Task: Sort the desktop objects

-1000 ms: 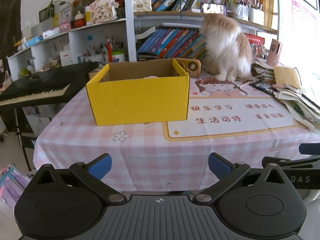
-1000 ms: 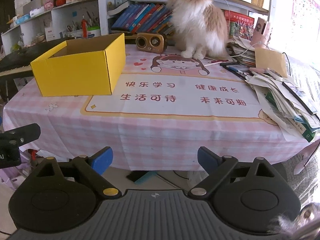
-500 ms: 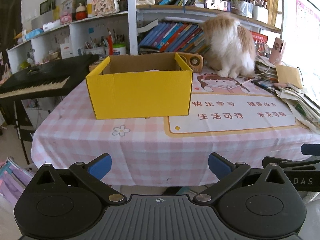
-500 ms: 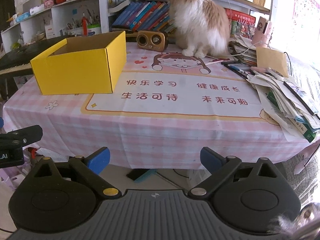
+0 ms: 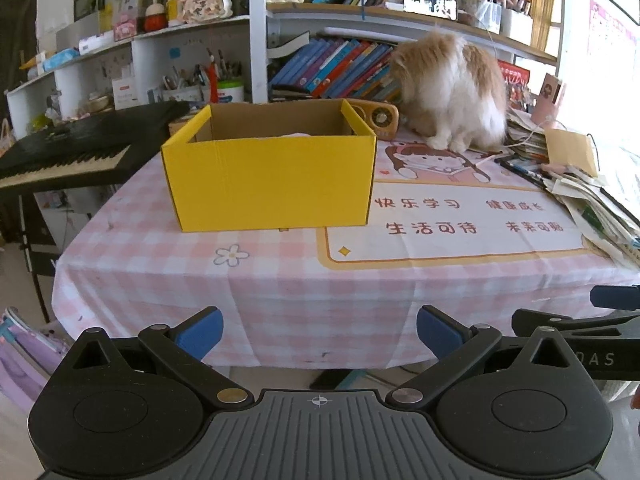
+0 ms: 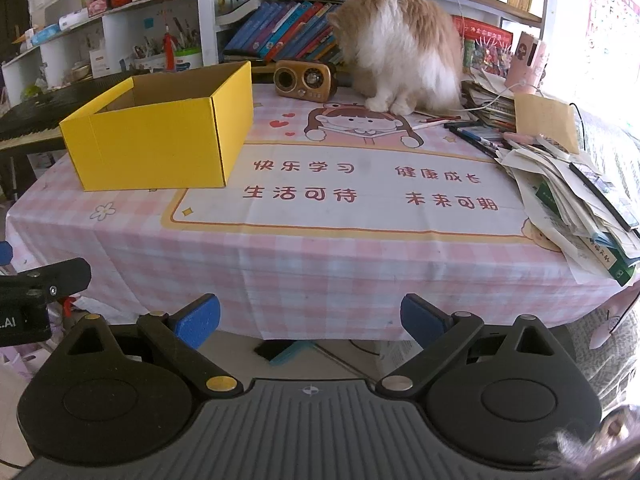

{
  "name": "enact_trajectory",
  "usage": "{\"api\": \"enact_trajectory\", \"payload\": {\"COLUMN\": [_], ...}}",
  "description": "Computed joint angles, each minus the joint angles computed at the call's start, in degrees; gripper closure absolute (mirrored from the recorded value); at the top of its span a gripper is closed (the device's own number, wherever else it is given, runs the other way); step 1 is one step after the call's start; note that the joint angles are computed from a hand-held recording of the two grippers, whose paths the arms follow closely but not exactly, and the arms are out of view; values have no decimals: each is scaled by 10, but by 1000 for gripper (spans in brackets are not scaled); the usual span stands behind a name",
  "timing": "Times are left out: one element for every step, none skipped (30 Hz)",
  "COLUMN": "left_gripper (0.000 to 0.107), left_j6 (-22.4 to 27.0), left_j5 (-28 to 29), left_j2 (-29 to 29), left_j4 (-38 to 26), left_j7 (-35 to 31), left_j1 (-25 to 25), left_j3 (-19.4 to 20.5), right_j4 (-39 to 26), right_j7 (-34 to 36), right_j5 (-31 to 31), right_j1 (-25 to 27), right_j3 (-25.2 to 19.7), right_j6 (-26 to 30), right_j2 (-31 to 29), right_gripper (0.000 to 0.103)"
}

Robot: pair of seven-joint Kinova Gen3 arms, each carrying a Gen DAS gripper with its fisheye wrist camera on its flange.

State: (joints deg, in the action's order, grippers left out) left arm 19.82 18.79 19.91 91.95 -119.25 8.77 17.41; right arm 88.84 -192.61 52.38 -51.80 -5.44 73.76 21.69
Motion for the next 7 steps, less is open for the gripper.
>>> {"api": "enact_trajectory", "payload": {"left_gripper": [4, 4, 4, 4, 4, 4, 4], "left_j6": [0, 1, 0, 1, 1, 3, 7], "left_j5": [-1, -1, -1, -4, -6, -9, -13], "left_j2": [0, 0, 0, 0, 0, 1, 2], "left_j4": [0, 0, 0, -1, -1, -3, -6], "left_j7": [1, 1, 2, 4, 6, 9, 13], "left_j1": [1, 1, 2, 5, 7, 10, 13], "left_j3": [-1, -1, -2, -5, -7, -10, -14], "right_j4": [0, 0, 1, 0, 0, 0, 0], "right_j7": [1, 1, 1, 1, 1, 1, 1], "right_j5": [0, -1, -1, -1, -2, -3, -3], "right_j1": [1, 1, 2, 2, 3, 3, 3], "right_j3": [0, 0, 0, 0, 0, 0, 0], "right_j6": [-1, -3, -4, -5, -6, -7, -7], "right_j2": [0, 0, 0, 0, 1, 1, 1], "right_gripper": [6, 6, 6, 6, 6, 6, 6]}}
